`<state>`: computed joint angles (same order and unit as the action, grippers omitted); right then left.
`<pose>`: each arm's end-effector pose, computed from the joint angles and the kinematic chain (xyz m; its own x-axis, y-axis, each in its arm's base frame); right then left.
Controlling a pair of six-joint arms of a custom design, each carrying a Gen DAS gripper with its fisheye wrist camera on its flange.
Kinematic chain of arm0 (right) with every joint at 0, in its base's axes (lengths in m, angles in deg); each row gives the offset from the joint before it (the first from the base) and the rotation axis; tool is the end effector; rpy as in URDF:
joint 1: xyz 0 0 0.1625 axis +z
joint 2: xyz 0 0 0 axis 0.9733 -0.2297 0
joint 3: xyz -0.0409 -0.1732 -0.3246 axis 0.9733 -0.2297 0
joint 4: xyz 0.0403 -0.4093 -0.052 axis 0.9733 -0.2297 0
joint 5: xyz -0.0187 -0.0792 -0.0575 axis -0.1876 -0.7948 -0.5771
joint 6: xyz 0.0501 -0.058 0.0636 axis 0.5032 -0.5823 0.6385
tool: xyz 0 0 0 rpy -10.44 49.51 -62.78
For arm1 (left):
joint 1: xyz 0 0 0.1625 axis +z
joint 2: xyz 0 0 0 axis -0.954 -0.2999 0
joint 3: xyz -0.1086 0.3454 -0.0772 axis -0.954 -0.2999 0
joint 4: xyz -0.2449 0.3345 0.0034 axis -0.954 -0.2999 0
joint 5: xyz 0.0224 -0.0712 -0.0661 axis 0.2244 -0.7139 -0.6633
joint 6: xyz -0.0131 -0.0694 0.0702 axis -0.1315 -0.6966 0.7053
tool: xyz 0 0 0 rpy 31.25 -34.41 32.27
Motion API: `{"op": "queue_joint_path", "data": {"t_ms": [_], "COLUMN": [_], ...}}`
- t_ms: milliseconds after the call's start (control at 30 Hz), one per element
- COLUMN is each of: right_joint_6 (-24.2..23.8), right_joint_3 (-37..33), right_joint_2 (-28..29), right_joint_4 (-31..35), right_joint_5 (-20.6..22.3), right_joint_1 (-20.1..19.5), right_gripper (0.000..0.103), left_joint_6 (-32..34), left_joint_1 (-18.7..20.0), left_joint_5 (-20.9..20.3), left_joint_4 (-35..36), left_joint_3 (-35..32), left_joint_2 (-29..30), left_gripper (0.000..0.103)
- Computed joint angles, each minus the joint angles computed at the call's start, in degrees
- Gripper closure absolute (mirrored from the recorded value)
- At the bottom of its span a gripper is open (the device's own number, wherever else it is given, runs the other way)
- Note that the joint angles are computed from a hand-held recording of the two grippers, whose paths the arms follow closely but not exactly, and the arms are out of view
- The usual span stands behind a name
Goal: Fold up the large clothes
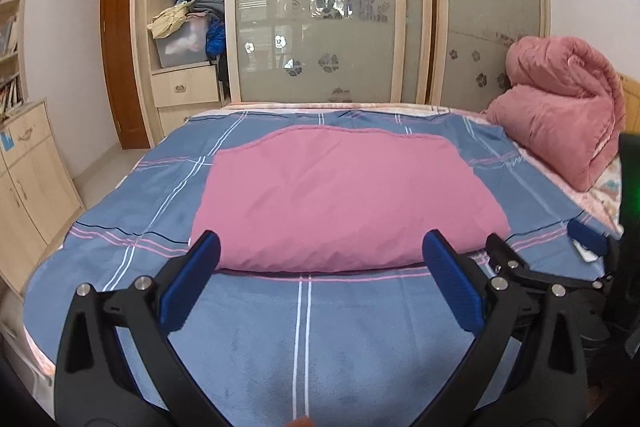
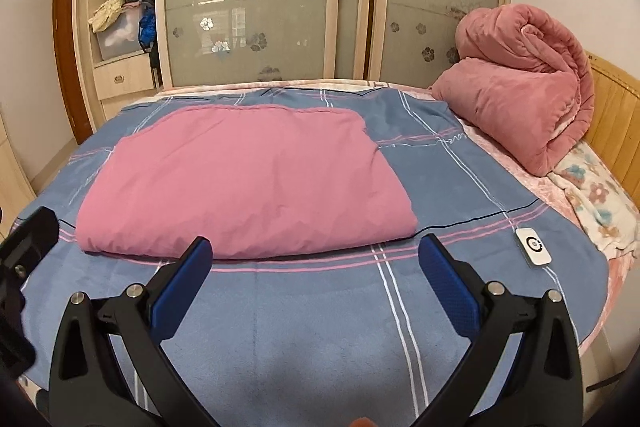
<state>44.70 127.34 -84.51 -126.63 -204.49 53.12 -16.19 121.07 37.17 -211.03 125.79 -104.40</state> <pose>0.4761 -0.5013 0.0507 -0.6641 0.1059 0.7401 -0.5838 0.5449 -0.6019 -0.1402 -0.4855 0.4358 -0.6956 0.0099 -0.7183 0.6313 0.4857 -0.6046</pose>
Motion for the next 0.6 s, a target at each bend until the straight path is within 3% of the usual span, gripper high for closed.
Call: {"op": "queue_joint_path", "data": {"t_ms": [67, 233, 400, 600], "right_joint_6": [-1.74, -2.42, -4.93, -4.13], "right_joint_3": [-1.43, -0.87, -1.63, 0.14], "right_joint_2": [1.14, 0.2, 0.88, -0.52], "right_joint_4": [-1.3, -2.02, -3.96, -3.84], "right_joint_5": [-1.85, -0.44, -1.45, -0.75], "right_joint_1": [0.2, -0.23, -0.36, -0.82], "right_gripper": [0.001, 0.001, 0.001, 0.001], "left_joint_6": [0.35, -1.73, 0.27, -0.65], "left_joint_1": [0.26, 1.64, 1.63, 1.68], "left_joint_5": [-0.02, -1.3, 1.51, 2.19], "left_joint_4": [-0.09, 3.49, 1.52, 2.67], "left_joint_3": [-0.02, -2.07, -3.09, -3.91], "left_joint_2": [0.47, 1.51, 3.75, 4.62], "left_gripper": [0.002, 0.002, 0.002, 0.002]}}
